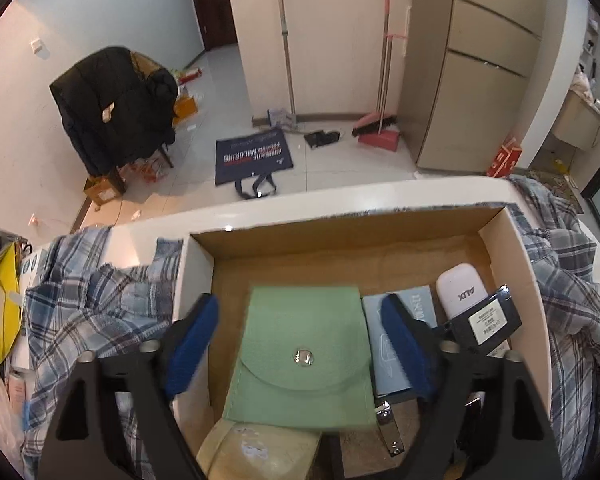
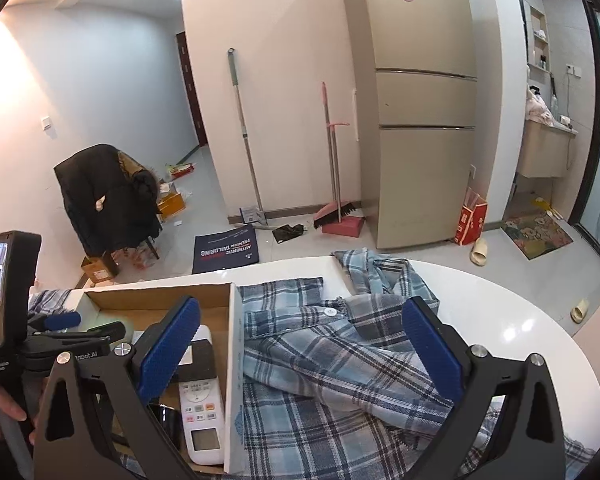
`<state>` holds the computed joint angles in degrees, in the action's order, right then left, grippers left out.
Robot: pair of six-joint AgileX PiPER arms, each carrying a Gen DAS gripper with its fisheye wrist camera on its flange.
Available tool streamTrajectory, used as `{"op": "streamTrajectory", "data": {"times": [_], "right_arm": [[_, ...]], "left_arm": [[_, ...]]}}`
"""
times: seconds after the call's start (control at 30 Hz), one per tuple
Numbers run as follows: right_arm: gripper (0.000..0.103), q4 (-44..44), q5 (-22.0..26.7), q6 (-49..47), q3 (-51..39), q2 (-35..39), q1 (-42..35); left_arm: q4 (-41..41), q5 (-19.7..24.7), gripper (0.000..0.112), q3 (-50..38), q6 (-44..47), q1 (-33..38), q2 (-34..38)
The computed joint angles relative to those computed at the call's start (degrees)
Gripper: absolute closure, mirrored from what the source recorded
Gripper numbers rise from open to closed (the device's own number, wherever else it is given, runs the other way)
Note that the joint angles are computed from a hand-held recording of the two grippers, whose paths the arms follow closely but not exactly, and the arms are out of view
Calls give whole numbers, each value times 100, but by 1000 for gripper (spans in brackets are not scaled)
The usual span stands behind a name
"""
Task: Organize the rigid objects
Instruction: 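Lower the green pouch into the cardboard box and open the left gripper, then reach the right gripper to the white square tile and grasp it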
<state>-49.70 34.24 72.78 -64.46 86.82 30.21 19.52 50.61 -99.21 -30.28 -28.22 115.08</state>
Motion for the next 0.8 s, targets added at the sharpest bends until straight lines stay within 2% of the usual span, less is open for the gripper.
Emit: {"op": "streamTrajectory", "data": {"times": [0.1, 0.2, 0.4, 0.47, 0.5, 0.53, 0.6, 0.7, 0.8], "right_arm": [[3, -270, 187, 94, -49, 21, 168], [3, -509, 358, 171, -87, -49, 339], [3, -855, 755, 265, -171, -524, 828], [3, -1007, 1005, 463, -201, -715, 1101], [2, -1077, 1072, 574, -196, -796, 1232], [2, -1134, 1145, 645, -182, -902, 1387], [2, -1260, 1464, 687, -218, -1042, 1772], [2, -1490, 2231, 656, -297, -1280, 2635], [1, -1999, 3179, 1046, -221, -1514, 3731]], "left_arm": [[196, -357, 26, 344, -161, -37, -301], [820, -979, 26, 1019, -719, -152, -928], [3526, -1503, 25, 2286, -2849, -796, -2462], [4659, -1656, 22, 2827, -3941, -1071, -3086], [5219, -1679, 16, 3107, -4514, -1198, -3372], [5777, -1614, 10, 3421, -5087, -1390, -3758], [6368, -1327, 9, 3799, -5679, -1728, -4268], [6604, -594, 9, 4163, -5755, -2462, -4972], [6356, 189, 9, 4419, -5418, -3417, -5706]]}}
